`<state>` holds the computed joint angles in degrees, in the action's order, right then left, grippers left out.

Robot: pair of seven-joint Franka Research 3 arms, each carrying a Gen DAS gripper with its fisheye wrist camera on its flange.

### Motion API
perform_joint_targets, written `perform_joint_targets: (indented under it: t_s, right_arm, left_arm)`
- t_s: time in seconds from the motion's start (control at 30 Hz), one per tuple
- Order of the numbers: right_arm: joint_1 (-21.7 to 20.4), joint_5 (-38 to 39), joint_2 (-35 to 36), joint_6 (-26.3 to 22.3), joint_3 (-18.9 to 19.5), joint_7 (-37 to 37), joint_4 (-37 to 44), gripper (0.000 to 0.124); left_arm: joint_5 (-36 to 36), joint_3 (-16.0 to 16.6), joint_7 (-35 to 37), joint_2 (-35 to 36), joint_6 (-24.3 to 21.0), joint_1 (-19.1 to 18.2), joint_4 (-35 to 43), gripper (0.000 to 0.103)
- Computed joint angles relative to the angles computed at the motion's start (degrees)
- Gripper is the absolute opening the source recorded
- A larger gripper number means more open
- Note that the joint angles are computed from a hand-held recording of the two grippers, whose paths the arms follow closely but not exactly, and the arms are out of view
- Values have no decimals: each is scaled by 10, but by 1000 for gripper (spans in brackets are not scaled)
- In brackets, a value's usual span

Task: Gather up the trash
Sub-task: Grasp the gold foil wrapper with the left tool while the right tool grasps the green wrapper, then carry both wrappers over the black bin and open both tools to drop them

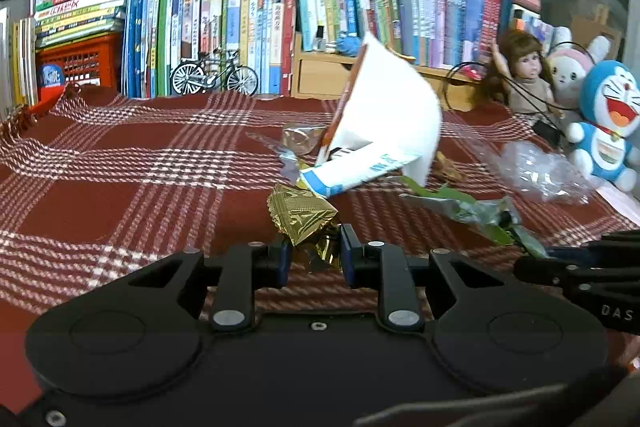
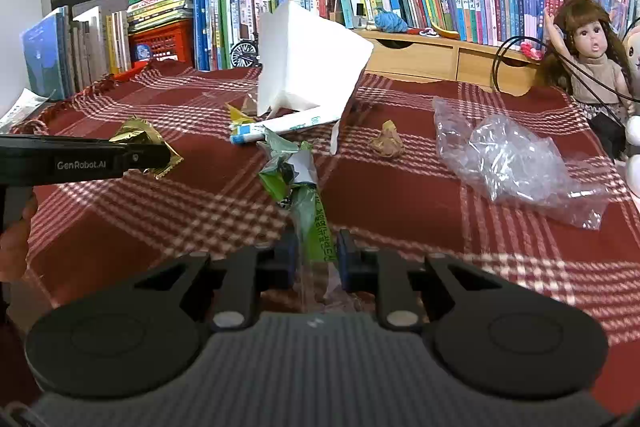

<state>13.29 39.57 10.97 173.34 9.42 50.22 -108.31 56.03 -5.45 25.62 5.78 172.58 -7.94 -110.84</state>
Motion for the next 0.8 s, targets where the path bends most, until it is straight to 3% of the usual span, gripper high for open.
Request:
perform_joint_targets:
  t_s: [0.2, 0.33, 0.47, 0.8]
  right_arm:
    - [2, 60, -50, 9, 10, -52, -53, 25]
    - [21, 95, -84, 8, -1, -77, -88, 25]
    - [46, 132, -121, 1, -18, -104, -124, 25]
    - [101, 151, -220, -29, -57, -106, -232, 25]
  left_arm:
    - [13, -16, -15, -58, 21, 9, -62, 23]
    - [15, -37, -24, -98, 30, 25, -105, 23]
    - [59, -68, -72, -138, 39, 51, -143, 23]
    - [-5, -127, -55, -240, 63, 85, -254, 23]
